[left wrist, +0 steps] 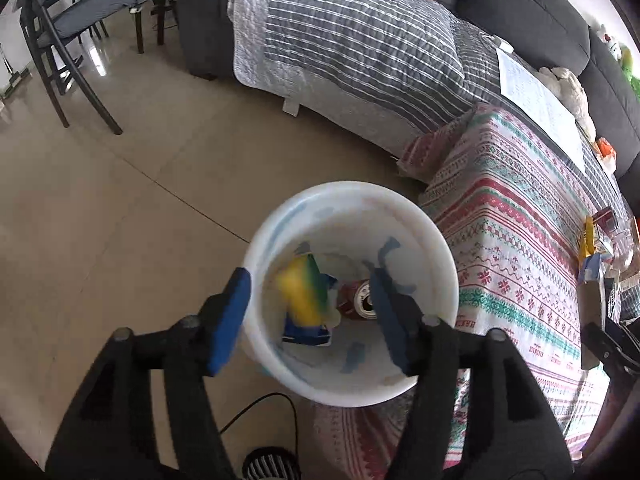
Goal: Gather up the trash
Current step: 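Release the sponge into the bin while the right tool drops the blue-white box in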
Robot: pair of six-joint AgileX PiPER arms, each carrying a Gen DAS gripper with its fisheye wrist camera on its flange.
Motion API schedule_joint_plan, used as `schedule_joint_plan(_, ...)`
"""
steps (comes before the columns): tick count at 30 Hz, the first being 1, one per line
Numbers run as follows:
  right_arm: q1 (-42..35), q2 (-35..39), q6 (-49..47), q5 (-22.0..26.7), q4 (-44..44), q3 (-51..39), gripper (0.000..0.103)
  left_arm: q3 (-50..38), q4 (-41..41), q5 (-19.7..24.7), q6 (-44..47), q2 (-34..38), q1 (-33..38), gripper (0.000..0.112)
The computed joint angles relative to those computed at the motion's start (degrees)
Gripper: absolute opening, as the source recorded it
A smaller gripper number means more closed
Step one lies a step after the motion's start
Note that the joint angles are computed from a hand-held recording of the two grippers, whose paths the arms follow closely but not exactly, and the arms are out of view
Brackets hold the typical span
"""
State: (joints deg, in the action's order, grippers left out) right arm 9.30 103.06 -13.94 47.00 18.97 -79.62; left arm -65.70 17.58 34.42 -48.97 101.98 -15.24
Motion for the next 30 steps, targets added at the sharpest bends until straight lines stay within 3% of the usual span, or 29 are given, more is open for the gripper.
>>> schedule_joint_plan(4,2.5,0.4,1.1,0.4,-0.2,-0.5,0.068,2.4,2.0,2.4,-0.6,-2.5,1.0,0.081)
schedule_joint_plan(11,8.9,4.1,4.1,-0.2,-0.9,-3.0,0.068,6.5,4.0,4.7,-1.9,-5.5,2.5,0.093)
schedule_joint_plan(16,13.3,8.5,7.8,-0.6,-1.7,-6.3,0.068,9.1,4.9,3.7,-1.3,-7.6,3.1,0.100)
schedule_joint_plan(23,15.6,12.9,5.1,-1.4,5.0,-9.5,0.072,10.8,5.9,3.5,-0.5,-8.6,4.5,0.100)
schedule_joint_plan(30,14.3,11.4,7.1,-1.2,3.0,-8.7,0.076,11.3,5.5,4.0,0.3,-8.7,4.6,0.100)
